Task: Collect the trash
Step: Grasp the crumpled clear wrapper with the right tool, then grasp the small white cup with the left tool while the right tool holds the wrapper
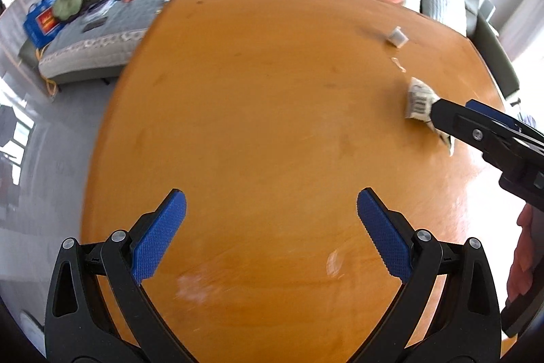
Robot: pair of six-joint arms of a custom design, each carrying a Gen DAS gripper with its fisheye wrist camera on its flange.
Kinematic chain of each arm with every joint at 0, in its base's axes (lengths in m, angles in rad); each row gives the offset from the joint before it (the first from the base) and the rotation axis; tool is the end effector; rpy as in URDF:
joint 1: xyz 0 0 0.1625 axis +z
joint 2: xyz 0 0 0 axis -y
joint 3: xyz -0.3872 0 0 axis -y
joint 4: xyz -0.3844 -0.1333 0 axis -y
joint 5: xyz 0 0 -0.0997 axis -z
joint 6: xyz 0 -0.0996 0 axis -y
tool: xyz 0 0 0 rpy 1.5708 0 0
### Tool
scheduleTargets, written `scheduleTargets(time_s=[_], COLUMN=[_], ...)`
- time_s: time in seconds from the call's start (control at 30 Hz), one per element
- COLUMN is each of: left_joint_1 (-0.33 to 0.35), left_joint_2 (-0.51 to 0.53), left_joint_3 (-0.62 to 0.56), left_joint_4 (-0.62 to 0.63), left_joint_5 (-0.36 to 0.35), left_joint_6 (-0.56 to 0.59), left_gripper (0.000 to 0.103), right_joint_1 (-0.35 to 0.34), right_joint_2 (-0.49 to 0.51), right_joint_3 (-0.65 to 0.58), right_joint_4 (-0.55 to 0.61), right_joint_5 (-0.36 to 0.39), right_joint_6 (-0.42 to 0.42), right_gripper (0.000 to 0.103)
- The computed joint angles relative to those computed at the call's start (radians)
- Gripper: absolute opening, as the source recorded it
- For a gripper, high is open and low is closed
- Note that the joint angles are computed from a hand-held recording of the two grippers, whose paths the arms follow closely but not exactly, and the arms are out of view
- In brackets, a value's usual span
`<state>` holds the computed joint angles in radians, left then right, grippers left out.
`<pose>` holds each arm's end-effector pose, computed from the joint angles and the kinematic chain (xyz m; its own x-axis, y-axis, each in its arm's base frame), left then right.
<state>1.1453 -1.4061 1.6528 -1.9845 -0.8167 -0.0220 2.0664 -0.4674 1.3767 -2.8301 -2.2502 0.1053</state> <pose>-0.0421 -0.5811 0.3956 -0.7197 0.1774 -0.6713 0.3913 0.9023 -0.1810 0.3961 -0.5839 -0.0050 -0.8294 -0.0926 0.5509 -0.3616 0.8407 -0.4030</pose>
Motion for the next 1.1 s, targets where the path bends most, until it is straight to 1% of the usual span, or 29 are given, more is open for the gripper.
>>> scheduleTargets(time_s=[0.13, 0.37, 0.43, 0.47, 0.5, 0.57, 0.63, 0.67, 0.7, 0.73, 0.77, 0.8, 0.87, 0.9, 0.93, 0.97, 1.07, 1.1], left_joint_1=[-0.011, -0.016, -0.014, -0.012, -0.010, -0.007, -0.009, -0.011, -0.013, -0.014, -0.016, -0.018, -0.022, -0.025, -0.027, -0.029, -0.036, -0.039], left_joint_2=[0.051, 0.122, 0.141, 0.150, 0.161, 0.179, 0.194, 0.198, 0.208, 0.216, 0.222, 0.231, 0.246, 0.254, 0.260, 0.265, 0.282, 0.294], left_joint_3=[-0.020, -0.053, -0.067, -0.075, -0.085, -0.101, -0.111, -0.112, -0.118, -0.123, -0.125, -0.129, -0.140, -0.146, -0.150, -0.153, -0.164, -0.175], left_joint_4=[0.012, 0.035, 0.046, 0.050, 0.057, 0.068, 0.073, 0.074, 0.074, 0.073, 0.069, 0.065, 0.067, 0.072, 0.074, 0.075, 0.076, 0.074], left_joint_5=[-0.005, 0.002, 0.011, 0.013, 0.018, 0.022, 0.027, 0.031, 0.036, 0.038, 0.039, 0.042, 0.048, 0.048, 0.050, 0.051, 0.046, 0.039], left_joint_6=[-0.014, -0.035, -0.043, -0.047, -0.052, -0.061, -0.068, -0.070, -0.069, -0.067, -0.064, -0.060, -0.058, -0.060, -0.062, -0.062, -0.068, -0.068], left_gripper=[0.097, 0.097, 0.097, 0.097, 0.097, 0.097, 0.097, 0.097, 0.097, 0.097, 0.097, 0.097, 0.097, 0.097, 0.097, 0.097, 0.097, 0.097], right_joint_1=[-0.038, -0.101, -0.109, -0.113, -0.116, -0.127, -0.131, -0.132, -0.132, -0.131, -0.131, -0.130, -0.137, -0.143, -0.150, -0.154, -0.161, -0.164], right_joint_2=[-0.005, -0.005, 0.007, 0.018, 0.021, 0.016, 0.014, 0.014, 0.010, 0.008, 0.004, 0.001, -0.015, -0.027, -0.040, -0.048, -0.079, -0.088], right_joint_3=[-0.011, -0.026, -0.042, -0.057, -0.062, -0.056, -0.050, -0.048, -0.041, -0.042, -0.038, -0.037, -0.026, -0.014, -0.001, 0.011, 0.058, 0.067], right_joint_4=[0.025, 0.085, 0.102, 0.125, 0.132, 0.114, 0.098, 0.096, 0.087, 0.093, 0.101, 0.105, 0.111, 0.105, 0.098, 0.080, -0.026, -0.038], right_joint_5=[-0.012, 0.025, 0.011, -0.010, -0.008, 0.020, 0.032, 0.031, 0.039, 0.041, 0.037, 0.042, 0.062, 0.077, 0.093, 0.092, 0.061, 0.056], right_joint_6=[-0.017, -0.057, -0.068, -0.063, -0.061, -0.065, -0.090, -0.103, -0.124, -0.130, -0.128, -0.129, -0.110, -0.096, -0.085, -0.080, -0.103, -0.098], right_gripper=[0.080, 0.080, 0.080, 0.080, 0.080, 0.080, 0.079, 0.077, 0.073, 0.064, 0.060, 0.054, 0.041, 0.037, 0.035, 0.034, 0.034, 0.034])
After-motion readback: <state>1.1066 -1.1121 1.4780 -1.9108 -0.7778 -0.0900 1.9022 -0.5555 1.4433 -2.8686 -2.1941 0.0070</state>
